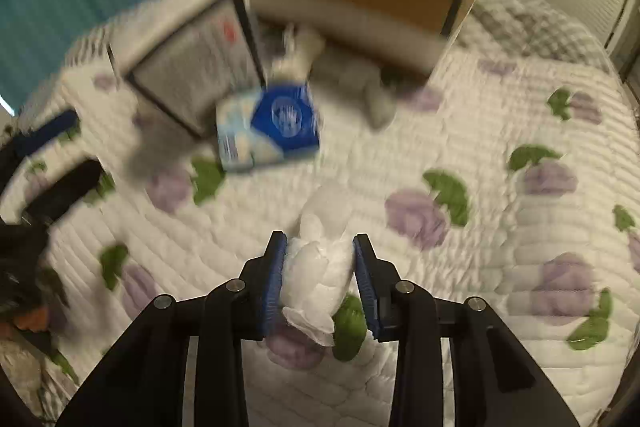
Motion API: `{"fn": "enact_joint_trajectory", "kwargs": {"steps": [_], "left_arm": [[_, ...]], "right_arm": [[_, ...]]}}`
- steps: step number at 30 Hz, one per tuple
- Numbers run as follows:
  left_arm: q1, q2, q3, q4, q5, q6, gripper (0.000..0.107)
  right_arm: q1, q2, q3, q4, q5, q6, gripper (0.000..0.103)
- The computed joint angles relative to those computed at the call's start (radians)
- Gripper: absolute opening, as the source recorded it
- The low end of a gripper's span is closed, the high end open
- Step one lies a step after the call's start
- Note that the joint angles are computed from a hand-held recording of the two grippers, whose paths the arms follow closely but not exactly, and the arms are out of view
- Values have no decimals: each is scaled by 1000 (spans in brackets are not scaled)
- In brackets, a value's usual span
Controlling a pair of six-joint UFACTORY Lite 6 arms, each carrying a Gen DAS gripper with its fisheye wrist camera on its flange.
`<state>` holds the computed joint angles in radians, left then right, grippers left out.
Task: Organize soft objects
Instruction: 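Grasp the small white cloth with the right tool while the left tool approaches the tissue pack, then grasp the white tissue pack with the left tool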
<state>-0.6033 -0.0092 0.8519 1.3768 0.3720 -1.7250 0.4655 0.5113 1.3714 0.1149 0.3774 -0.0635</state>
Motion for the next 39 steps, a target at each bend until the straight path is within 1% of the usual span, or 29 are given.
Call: {"fn": "enact_joint_trajectory", "kwargs": {"steps": [2,4,8,11,14,17,19,20,21,22,23,28,30,32,34,36,39], "left_arm": [[6,20,35,-43,6,51,86],[23,55,80,-76,3,100,86],[69,138,157,-59,-31,117,86],[96,211,216,-31,-45,124,85],[125,288,291,-77,-54,204,85],[146,337,340,-92,-83,256,84],[141,353,356,-81,-71,267,72],[142,353,361,-122,-82,308,57],[150,348,362,-205,-104,386,51],[147,344,364,-249,-100,425,51],[141,336,360,-250,-89,429,47],[97,250,324,-267,-39,472,46],[80,191,324,-337,-14,543,46],[60,153,346,-382,21,593,46],[34,115,381,-398,69,626,46],[5,81,434,-410,118,665,46],[-18,91,540,-421,171,715,46]], "right_arm": [[-5,-44,-11,25,-26,-28,33],[-1,-60,16,-37,-29,23,33],[24,-24,142,-76,-12,75,33],[42,33,239,-147,2,134,33],[33,96,324,-113,20,85,33],[5,148,383,-62,28,29,33],[1,155,386,-67,26,27,33],[0,154,382,-75,23,32,33],[-1,150,375,-82,18,38,33],[-4,143,366,-83,12,39,33],[-7,135,358,-72,11,32,33],[-13,50,288,-60,-4,33,33],[-11,5,263,-60,-2,37,33],[-13,-59,241,-43,7,27,33],[-11,-110,235,-68,17,49,33],[-10,-147,255,-80,39,56,33],[-10,-173,308,-89,75,53,33]]}}
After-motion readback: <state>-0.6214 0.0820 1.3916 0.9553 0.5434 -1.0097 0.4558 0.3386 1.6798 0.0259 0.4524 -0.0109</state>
